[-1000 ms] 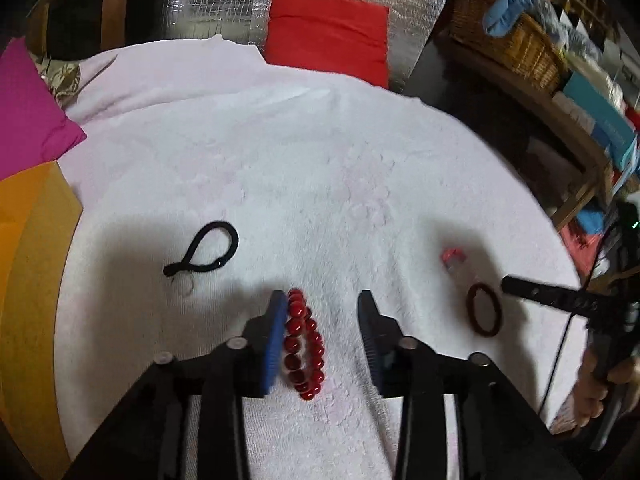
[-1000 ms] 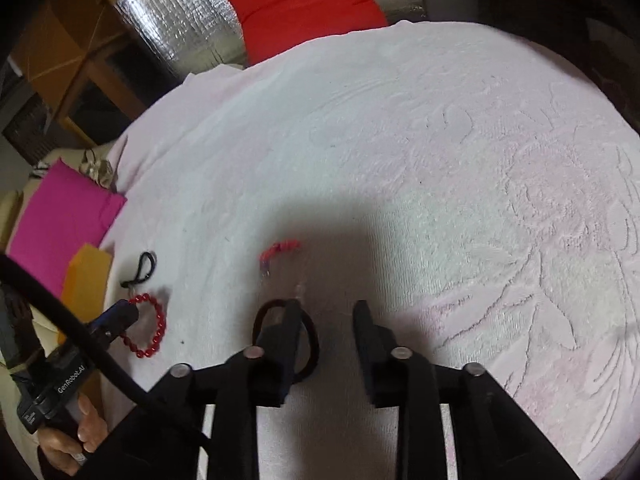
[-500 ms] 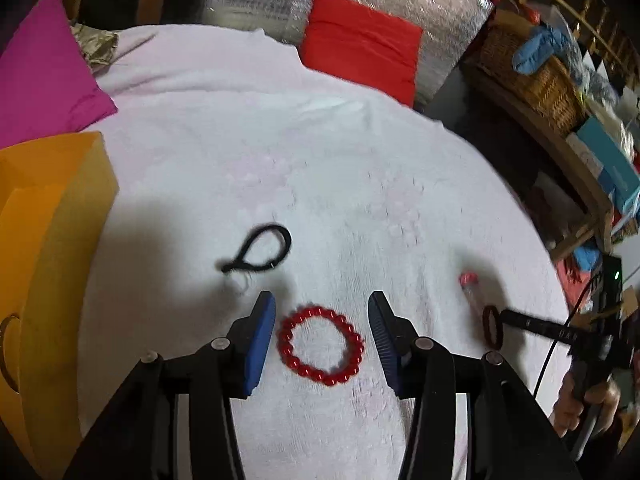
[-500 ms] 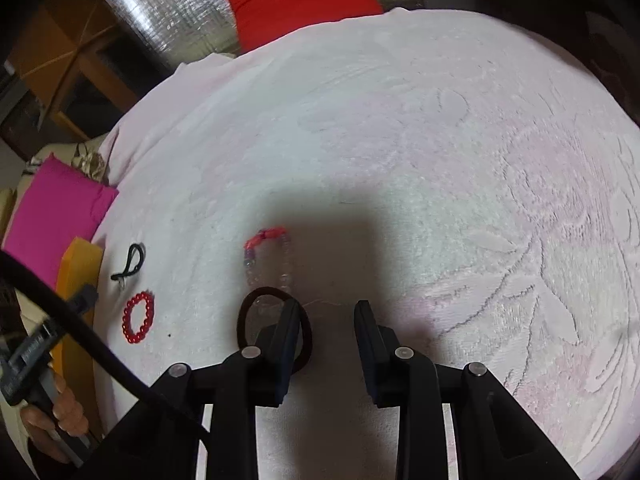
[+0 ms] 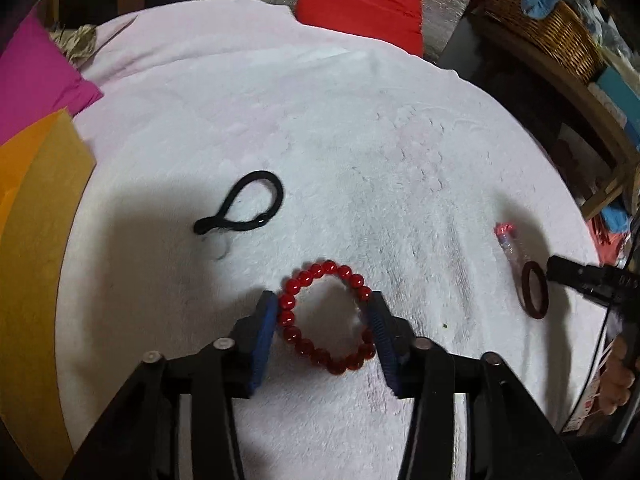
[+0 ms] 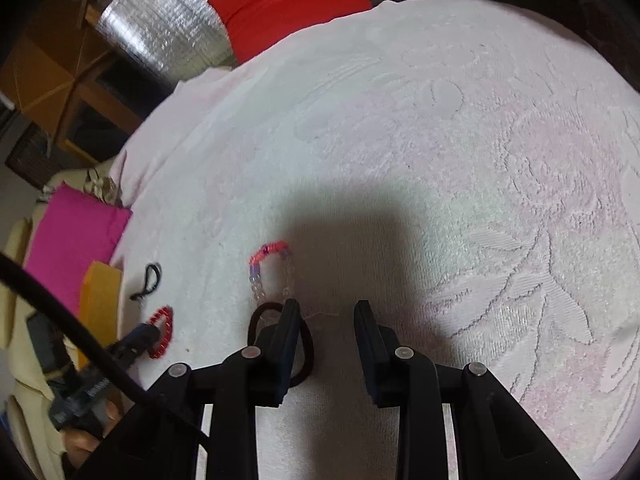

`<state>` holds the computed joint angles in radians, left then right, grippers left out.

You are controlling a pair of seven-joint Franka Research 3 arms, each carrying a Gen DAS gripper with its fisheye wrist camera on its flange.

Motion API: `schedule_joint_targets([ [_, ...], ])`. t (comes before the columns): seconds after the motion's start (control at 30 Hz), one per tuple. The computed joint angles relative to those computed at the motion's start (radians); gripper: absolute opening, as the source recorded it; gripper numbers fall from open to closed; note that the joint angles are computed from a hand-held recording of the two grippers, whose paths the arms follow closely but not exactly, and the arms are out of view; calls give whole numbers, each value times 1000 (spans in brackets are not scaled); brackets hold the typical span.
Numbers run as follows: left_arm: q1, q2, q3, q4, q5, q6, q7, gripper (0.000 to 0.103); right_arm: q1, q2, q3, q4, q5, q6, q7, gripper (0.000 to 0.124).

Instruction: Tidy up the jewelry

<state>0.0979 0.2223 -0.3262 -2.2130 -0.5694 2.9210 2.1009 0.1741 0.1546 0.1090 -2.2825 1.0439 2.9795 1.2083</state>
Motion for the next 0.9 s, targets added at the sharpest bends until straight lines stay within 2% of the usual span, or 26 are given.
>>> schedule_joint_targets([
  [0.03,-12,4,7,-2,22,10,-11,25,-9,3,7,6,40,1,-27,31],
  [0.13,-23,8,1,-16,70,61,-29,10,-23,17,20,30,140,-6,-96,31],
  [0.2,1,11,-33,-8,58,55,-11,9,-29,29,23,53,202,-25,-152,31],
  [0.27,13,10,-55,-7,42,51,14,9,-16,46,14,72,189,-19,-140,31],
  [0.4,-18,16,-35,-6,97,59,-32,9,22,92,-9,106,12,32,0,31],
  [0.5,-17,24,-39,1,117,60,-55,9,55,124,-34,129,-150,54,123,31],
  [0.57,-14,26,-41,1,130,61,-70,9,108,135,-90,131,-295,61,243,31],
  [0.63,-10,25,-45,-1,140,62,-80,9,216,151,-206,135,-492,59,410,31],
  [0.67,-4,20,-51,-6,139,63,-79,9,231,153,-224,132,-536,62,438,31],
  [0.73,0,19,-56,-8,140,64,-82,9,326,166,-325,134,-680,64,549,28],
  [0.77,-2,22,-54,-5,143,66,-88,9,392,174,-397,135,-764,62,611,13],
  [0.8,2,21,-59,-6,140,68,-87,9,425,178,-433,135,-815,57,644,8],
  [0.83,10,17,-67,-9,130,74,-82,9,448,181,-460,137,-860,57,678,8],
  [0.87,20,16,-77,-9,117,79,-72,9,440,177,-451,131,-860,75,686,8],
  [0.9,36,13,-95,-11,92,86,-54,9,400,170,-410,125,-851,91,680,8],
])
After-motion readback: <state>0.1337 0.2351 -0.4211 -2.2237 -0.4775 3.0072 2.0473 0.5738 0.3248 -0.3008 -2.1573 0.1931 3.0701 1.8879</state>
